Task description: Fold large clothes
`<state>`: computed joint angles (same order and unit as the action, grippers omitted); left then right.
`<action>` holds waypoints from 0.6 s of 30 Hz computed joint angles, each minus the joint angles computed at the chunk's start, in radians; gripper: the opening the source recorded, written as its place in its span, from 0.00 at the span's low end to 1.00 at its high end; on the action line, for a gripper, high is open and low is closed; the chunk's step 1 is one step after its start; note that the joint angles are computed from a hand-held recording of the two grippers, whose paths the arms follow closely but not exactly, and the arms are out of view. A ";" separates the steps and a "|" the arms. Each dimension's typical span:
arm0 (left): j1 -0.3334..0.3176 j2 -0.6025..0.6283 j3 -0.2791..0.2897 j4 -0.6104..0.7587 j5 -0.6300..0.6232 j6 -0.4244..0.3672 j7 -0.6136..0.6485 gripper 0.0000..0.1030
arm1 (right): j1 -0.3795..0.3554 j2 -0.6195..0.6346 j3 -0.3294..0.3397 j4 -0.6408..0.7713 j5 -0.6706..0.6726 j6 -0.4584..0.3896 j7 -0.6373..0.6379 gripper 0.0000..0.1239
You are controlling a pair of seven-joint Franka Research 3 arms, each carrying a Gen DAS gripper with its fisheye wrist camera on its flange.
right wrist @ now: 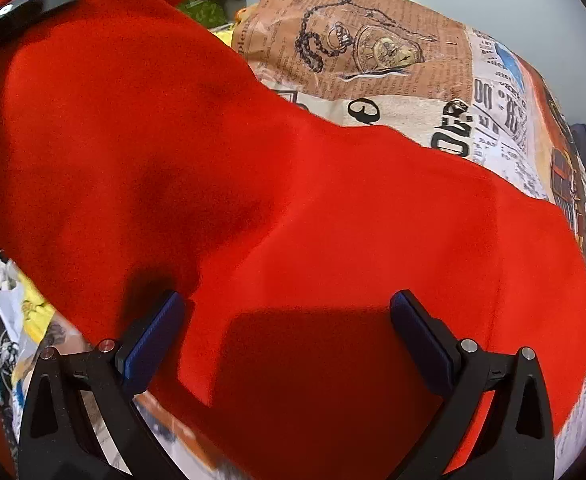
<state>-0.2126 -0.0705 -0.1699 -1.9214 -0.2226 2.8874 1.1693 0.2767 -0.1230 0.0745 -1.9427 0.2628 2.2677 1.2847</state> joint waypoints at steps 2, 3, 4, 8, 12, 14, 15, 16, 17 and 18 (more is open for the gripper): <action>-0.010 0.036 -0.011 0.053 -0.005 -0.019 0.006 0.06 | -0.013 -0.035 -0.017 -0.022 0.023 0.002 -0.003 0.83; -0.015 0.058 -0.020 0.086 -0.009 -0.029 0.012 0.06 | -0.019 -0.046 -0.023 -0.028 0.030 0.006 -0.003 0.83; -0.016 0.073 -0.029 0.108 -0.012 -0.036 0.017 0.05 | -0.030 -0.067 -0.033 -0.043 0.043 0.014 -0.002 0.83; -0.036 0.171 -0.076 0.257 0.035 -0.089 0.025 0.05 | -0.097 -0.167 -0.069 -0.121 0.040 0.049 0.046 0.83; -0.094 0.302 -0.121 0.445 0.146 -0.165 0.025 0.05 | -0.173 -0.243 -0.103 -0.177 0.016 0.064 0.104 0.83; -0.126 0.364 -0.144 0.521 0.182 -0.211 0.036 0.05 | -0.209 -0.272 -0.115 -0.198 0.007 0.066 0.130 0.83; -0.133 0.387 -0.155 0.549 0.181 -0.233 0.048 0.05 | -0.229 -0.287 -0.122 -0.210 0.001 0.069 0.145 0.83; -0.146 0.430 -0.172 0.597 0.176 -0.277 0.065 0.05 | -0.246 -0.299 -0.130 -0.221 0.001 0.069 0.157 0.83; -0.161 0.462 -0.176 0.635 0.179 -0.319 0.070 0.05 | -0.260 -0.306 -0.135 -0.224 -0.001 0.065 0.169 0.83; -0.181 0.503 -0.176 0.683 0.191 -0.379 0.070 0.05 | -0.275 -0.317 -0.140 -0.234 -0.003 0.061 0.181 0.83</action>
